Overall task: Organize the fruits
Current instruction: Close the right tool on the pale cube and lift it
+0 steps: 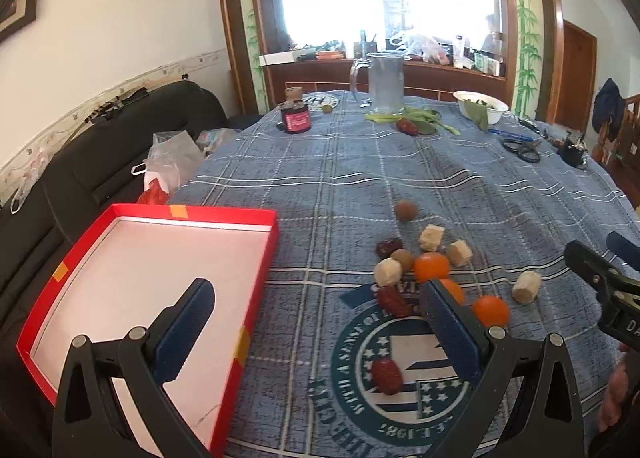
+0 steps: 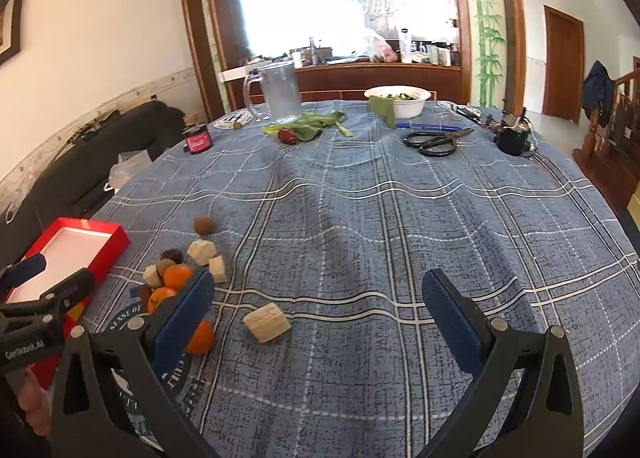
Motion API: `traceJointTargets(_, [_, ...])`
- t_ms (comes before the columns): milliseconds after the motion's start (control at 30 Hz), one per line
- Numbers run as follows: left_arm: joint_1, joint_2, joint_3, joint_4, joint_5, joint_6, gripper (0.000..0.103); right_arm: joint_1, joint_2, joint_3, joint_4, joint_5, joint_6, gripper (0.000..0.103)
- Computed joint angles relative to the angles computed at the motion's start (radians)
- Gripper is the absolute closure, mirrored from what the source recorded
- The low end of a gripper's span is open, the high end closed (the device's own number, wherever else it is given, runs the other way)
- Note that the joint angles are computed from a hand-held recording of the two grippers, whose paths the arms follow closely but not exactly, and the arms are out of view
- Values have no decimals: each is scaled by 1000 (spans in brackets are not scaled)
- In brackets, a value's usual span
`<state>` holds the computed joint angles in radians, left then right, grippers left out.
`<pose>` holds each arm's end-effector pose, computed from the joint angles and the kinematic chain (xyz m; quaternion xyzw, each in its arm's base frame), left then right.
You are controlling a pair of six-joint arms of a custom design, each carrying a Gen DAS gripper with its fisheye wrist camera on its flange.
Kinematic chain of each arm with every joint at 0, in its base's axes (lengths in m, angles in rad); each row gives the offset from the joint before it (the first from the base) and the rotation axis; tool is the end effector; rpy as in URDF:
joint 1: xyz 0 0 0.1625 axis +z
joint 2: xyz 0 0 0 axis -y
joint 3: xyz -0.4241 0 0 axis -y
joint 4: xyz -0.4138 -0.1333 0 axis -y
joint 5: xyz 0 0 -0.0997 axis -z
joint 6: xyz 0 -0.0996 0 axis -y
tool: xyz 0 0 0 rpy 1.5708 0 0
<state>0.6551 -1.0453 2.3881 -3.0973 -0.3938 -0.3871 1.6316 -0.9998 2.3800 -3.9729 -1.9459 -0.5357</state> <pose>-0.1889 -0.4292 0.1069 0.1672 0.8128 -0.3958 0.3933 0.1233 -0.4320 0.1497 0.1647 -0.8459 0.4287 0.2711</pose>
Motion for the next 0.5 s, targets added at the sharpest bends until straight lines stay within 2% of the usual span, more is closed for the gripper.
traceJointTargets(233, [4, -11, 18, 13, 3, -15, 1, 9, 15, 7, -23, 17, -40, 0])
traceJointTargets(500, [11, 1, 20, 28, -34, -2, 1, 9, 12, 6, 11, 24, -47, 3])
